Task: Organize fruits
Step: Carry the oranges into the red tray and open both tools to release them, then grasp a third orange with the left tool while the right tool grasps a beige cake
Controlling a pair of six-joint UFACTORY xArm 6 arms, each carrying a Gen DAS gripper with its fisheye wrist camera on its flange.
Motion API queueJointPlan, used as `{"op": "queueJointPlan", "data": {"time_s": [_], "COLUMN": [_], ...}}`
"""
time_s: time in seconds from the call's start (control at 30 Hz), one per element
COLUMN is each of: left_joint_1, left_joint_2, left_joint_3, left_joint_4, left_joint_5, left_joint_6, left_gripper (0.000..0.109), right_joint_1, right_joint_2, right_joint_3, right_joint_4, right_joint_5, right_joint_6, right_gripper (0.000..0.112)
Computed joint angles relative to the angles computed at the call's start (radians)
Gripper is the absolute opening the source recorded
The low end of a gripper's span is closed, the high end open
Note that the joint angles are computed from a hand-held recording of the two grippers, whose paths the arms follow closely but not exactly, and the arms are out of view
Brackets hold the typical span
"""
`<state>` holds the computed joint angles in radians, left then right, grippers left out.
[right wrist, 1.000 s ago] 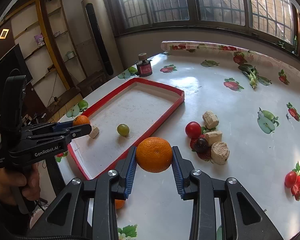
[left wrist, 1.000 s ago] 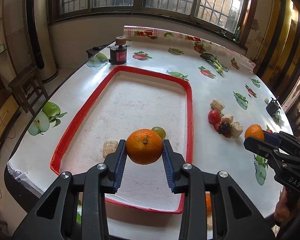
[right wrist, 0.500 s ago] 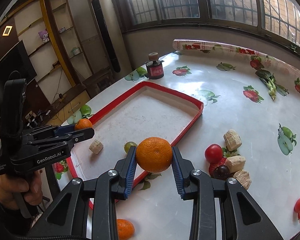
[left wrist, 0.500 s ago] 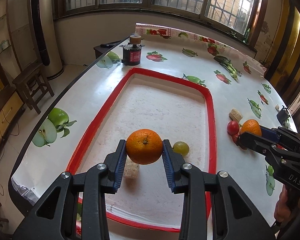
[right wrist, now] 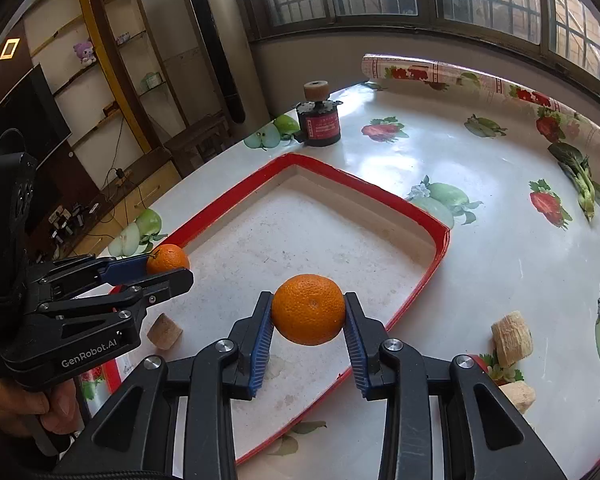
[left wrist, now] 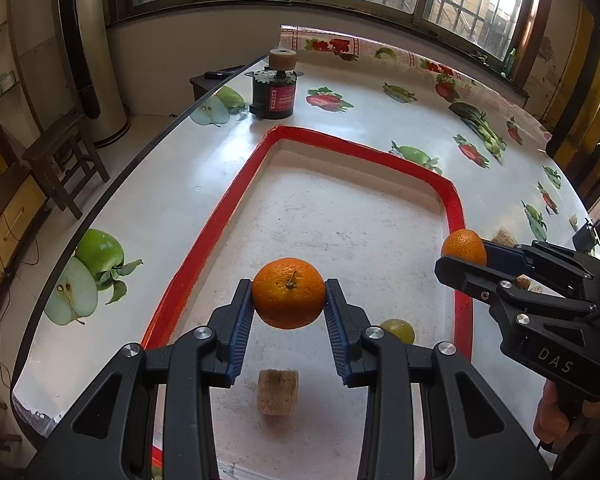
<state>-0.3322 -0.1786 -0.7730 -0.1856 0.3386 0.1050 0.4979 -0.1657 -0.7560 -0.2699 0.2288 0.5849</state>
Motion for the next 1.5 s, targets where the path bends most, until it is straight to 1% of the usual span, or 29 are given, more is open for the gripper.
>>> {"op": "queueJointPlan", "data": {"time_s": [0.17,0.43,0.53,0.57,0.6,0.67,0.73,0.77,0.8,0.9,1.17,1.4,1.5], "left_joint_1": [0.003,0.005,0.006,0.007,0.007,0.009,0.01,0.01,0.011,0.01,-0.007,-0.034,-0.056], "left_joint_2": [0.047,0.085,0.087,0.086,0.084,0.078,0.065,0.056,0.047,0.025,-0.029,-0.13,-0.179], "left_joint_3": [-0.028,-0.038,-0.038,-0.038,-0.036,-0.031,-0.021,-0.016,-0.009,0.004,0.044,0.113,0.144], "left_joint_4": [0.026,0.044,0.073,0.071,0.07,0.102,0.124,0.125,0.13,0.162,0.16,0.133,0.117], "left_joint_5": [0.012,0.032,0.041,0.042,0.042,0.04,0.033,0.03,0.024,0.02,0.031,0.035,0.039], "left_joint_6": [-0.02,-0.044,-0.08,-0.082,-0.084,-0.112,-0.133,-0.137,-0.143,-0.172,-0.177,-0.165,-0.153], "left_gripper": [0.033,0.033,0.033,0.034,0.034,0.036,0.042,0.048,0.051,0.051,0.051,0.051,0.051], "right_joint_1": [-0.004,-0.005,-0.004,-0.004,-0.003,-0.004,-0.005,-0.005,-0.004,-0.004,-0.006,-0.009,-0.01], "right_joint_2": [0.072,0.131,0.144,0.146,0.147,0.136,0.118,0.108,0.096,0.053,-0.111,-0.285,-0.364], "right_joint_3": [-0.04,-0.071,-0.079,-0.081,-0.082,-0.073,-0.06,-0.054,-0.047,-0.019,0.098,0.219,0.275], "right_joint_4": [0.072,0.096,0.114,0.107,0.107,0.073,0.042,0.035,0.03,0.008,-0.068,-0.12,-0.119], "right_joint_5": [0.0,0.006,0.012,0.016,0.016,0.002,-0.009,-0.011,-0.013,-0.016,-0.015,0.025,0.047], "right_joint_6": [-0.07,-0.101,-0.122,-0.116,-0.116,-0.086,-0.063,-0.058,-0.054,-0.03,0.063,0.139,0.158], "right_gripper": [0.035,0.037,0.037,0.039,0.044,0.048,0.049,0.05,0.05,0.051,0.055,0.058,0.058]}}
